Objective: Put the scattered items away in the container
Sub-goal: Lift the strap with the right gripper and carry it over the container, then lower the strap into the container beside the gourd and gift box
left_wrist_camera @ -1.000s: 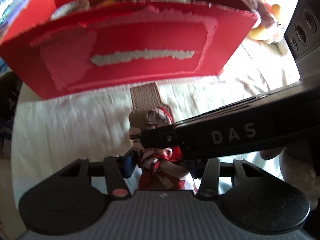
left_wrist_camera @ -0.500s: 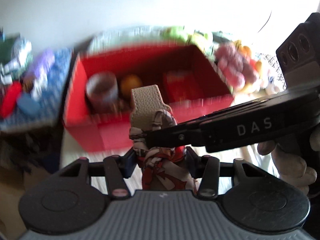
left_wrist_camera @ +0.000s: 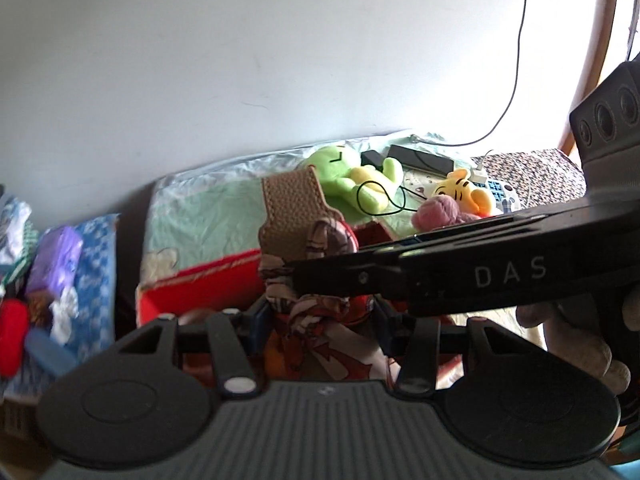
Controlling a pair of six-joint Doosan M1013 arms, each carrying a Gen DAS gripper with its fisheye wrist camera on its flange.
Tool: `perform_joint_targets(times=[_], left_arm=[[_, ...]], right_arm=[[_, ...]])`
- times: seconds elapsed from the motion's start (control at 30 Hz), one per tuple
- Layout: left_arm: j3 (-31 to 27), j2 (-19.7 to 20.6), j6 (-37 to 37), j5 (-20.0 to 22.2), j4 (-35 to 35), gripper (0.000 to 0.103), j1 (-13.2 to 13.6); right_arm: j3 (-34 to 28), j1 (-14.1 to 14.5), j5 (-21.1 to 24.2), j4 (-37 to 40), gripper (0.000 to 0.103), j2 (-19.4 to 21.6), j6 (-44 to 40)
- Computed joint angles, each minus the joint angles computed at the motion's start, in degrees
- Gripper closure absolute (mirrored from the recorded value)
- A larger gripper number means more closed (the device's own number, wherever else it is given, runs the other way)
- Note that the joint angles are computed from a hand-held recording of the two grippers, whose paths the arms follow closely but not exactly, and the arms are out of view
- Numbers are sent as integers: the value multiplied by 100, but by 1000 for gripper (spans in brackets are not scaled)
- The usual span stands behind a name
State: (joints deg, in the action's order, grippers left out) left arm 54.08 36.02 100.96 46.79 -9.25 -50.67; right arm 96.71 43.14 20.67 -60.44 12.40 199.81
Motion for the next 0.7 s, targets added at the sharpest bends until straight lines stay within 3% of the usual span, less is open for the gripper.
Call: perform_joint_targets(times=[0.27, 0.7], left_arm=[[-897, 747, 420, 967, -351, 54, 78], [-2332, 1817, 654, 2669, -409, 54, 183]], right_arm=[[-236, -152, 596, 1312, 70, 311, -964], [-430, -506, 940, 3882, 71, 627, -3136]])
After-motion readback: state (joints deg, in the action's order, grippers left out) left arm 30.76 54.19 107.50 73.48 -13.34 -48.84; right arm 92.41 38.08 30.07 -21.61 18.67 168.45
